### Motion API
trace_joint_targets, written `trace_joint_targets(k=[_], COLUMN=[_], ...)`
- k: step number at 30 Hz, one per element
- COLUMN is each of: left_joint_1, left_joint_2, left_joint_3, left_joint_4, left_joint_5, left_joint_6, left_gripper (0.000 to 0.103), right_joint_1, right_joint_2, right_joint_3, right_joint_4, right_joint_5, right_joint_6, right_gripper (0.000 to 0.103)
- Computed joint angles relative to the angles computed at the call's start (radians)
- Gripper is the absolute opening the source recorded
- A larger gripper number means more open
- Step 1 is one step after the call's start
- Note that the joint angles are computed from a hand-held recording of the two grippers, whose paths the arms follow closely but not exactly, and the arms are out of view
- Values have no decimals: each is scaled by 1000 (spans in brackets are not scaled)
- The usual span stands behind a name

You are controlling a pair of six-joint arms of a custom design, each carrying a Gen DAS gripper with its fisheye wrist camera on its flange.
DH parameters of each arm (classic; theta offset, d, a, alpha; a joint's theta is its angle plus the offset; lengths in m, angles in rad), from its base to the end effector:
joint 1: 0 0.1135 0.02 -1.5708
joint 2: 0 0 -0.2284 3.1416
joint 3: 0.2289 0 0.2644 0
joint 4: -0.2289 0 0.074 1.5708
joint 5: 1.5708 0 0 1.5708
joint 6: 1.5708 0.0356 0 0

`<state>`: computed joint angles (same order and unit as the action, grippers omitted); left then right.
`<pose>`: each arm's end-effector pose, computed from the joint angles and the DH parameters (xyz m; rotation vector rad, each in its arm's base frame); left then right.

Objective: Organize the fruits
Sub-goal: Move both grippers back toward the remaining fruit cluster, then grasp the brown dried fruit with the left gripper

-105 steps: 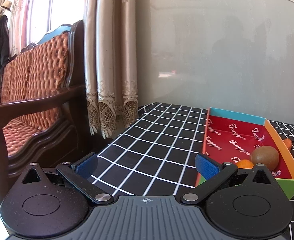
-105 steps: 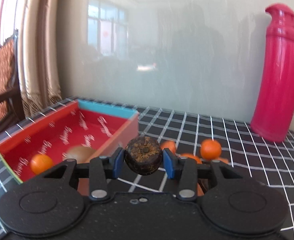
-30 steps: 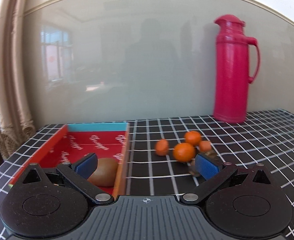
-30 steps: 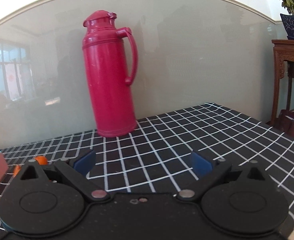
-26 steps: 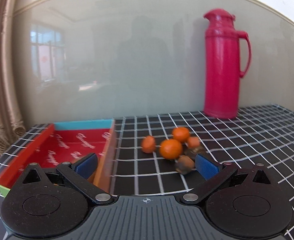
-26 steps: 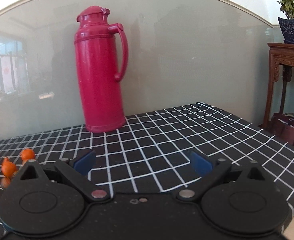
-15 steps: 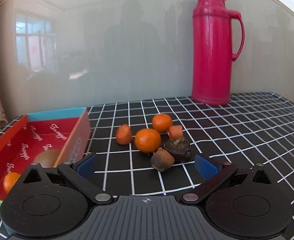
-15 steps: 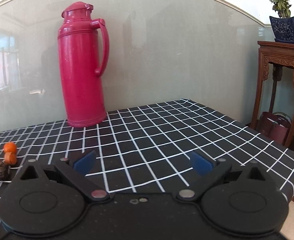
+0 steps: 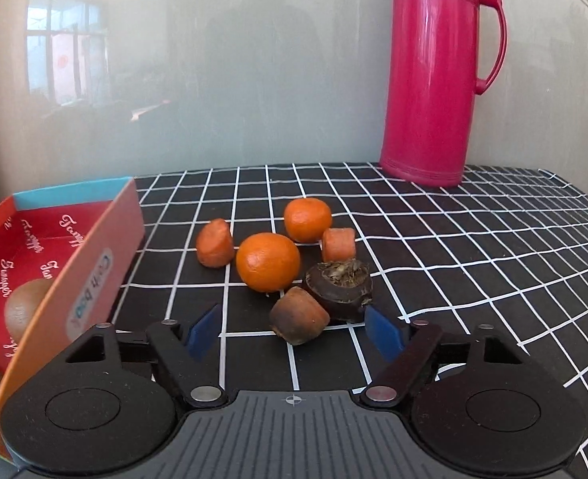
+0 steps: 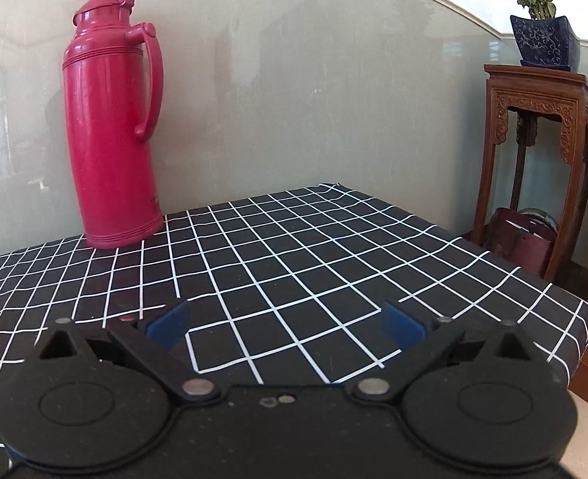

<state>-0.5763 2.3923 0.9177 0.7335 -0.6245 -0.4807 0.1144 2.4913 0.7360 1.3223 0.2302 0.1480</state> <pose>0.3028 -0.1720 -0.0509 -0.2008 2.1434 0.1208 0.3110 0.0276 -0.0580 0.1802 1.9840 -0.0615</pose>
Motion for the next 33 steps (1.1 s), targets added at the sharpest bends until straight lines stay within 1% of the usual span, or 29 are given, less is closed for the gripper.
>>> trace_joint_targets(k=[1, 2, 3, 4, 5, 10, 16, 24, 33], left_joint_1=[4, 11, 16, 21, 23, 15, -14, -41, -4], left_joint_2=[3, 4, 5, 6, 7, 7, -43, -157, -279], left_joint_3=[10, 21, 25, 37, 39, 25, -55, -228, -440], left_joint_4=[-12, -31, -36, -60, -66, -43, 20, 132, 275], left_joint_5=[7, 21, 34, 41, 42, 33, -1, -60, -107], left_joint_6=[-5, -10, -15, -23, -29, -21, -10, 16, 19], left_gripper=[71, 63, 49, 39, 35, 34, 34, 34, 34], right_joint_1=[-1, -3, -7, -9, -13, -11, 7, 75, 181], right_joint_2=[0, 1, 1, 1, 0, -4, -16, -52, -87], right_joint_3=[3, 5, 4, 4, 4, -1, -9, -18, -12], right_joint_4=[-5, -7, -5, -4, -7, -6, -6, -27, -64], right_joint_5=[0, -1, -2, -2, -6, -2, 2, 17, 56], right_joint_6=[0, 0, 0, 1, 2, 10, 23, 36, 54], right_gripper=[102, 102, 102, 102, 102, 102, 102, 102, 102])
